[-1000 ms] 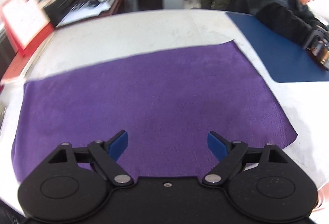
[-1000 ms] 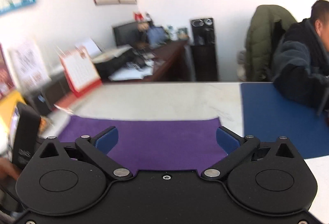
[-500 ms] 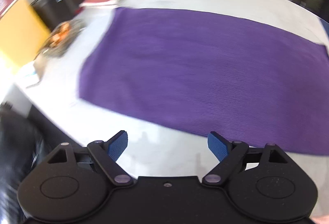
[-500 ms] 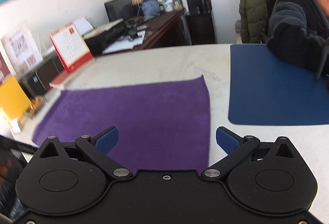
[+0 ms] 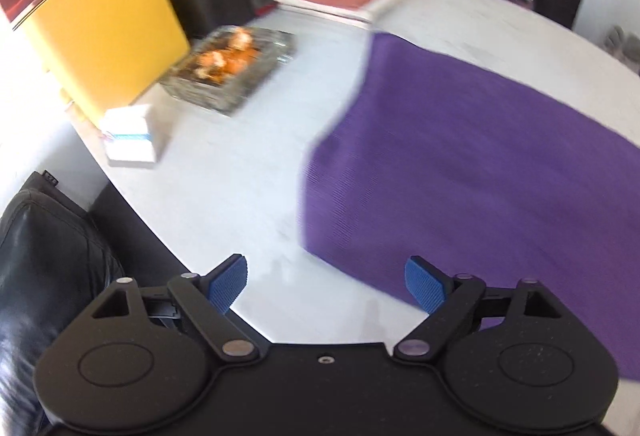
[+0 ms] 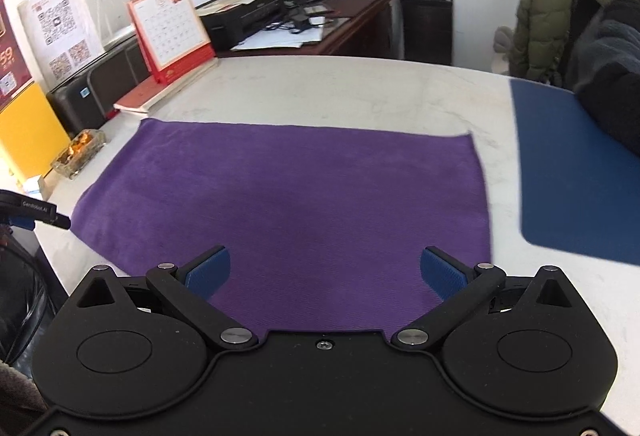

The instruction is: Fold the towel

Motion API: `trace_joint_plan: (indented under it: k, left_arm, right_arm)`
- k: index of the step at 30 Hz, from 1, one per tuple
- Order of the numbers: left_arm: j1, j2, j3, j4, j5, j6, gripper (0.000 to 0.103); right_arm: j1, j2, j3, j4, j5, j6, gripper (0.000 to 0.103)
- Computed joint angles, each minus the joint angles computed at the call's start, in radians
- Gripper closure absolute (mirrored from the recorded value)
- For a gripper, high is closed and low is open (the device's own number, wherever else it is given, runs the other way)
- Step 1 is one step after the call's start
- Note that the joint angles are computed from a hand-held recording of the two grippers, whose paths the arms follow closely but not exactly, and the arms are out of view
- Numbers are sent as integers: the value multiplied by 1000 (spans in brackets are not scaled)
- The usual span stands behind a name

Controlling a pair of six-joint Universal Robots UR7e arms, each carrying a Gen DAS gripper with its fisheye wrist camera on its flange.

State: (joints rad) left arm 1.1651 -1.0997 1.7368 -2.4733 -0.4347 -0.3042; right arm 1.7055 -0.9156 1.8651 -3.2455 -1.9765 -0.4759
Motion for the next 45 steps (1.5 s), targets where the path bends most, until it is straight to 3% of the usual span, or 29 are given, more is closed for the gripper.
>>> trace_joint_plan:
  k: [6,10,14,18,24,29,34,40,45]
  left_arm:
    - [78,25,-67,-140,-17,184,18]
    - [114,77,-114,-174,44,286,18]
    - [134,142,-156,-307,80,464,18]
    - [136,182,-171,-450,47,627,18]
    - [128,126,-120,-378,-103,523,18]
    - [126,83,-98,-279,-180,408,31]
    - [134,37,-86,-209,-277,308,34]
    - [128,19,-68,-208,-276,279,34]
    - [113,12,-48,-229,-235,289,34]
  right_arm:
    - [58,111,-127,91,-73,51,0]
    - [89,165,-180,137,-127,85,0]
    - [107,190,-206,199,-153,124,0]
    - [121,215,-238,219,-156,121,0]
    - [125,253,-307,245,-116,66,0]
    - [127,287,-375,294,-81,31,0]
    - [127,306,-417,327,-43,12,0]
    - [121,370,-538,450,118,-59,1]
    - [147,561,-836,616,234,-258,3]
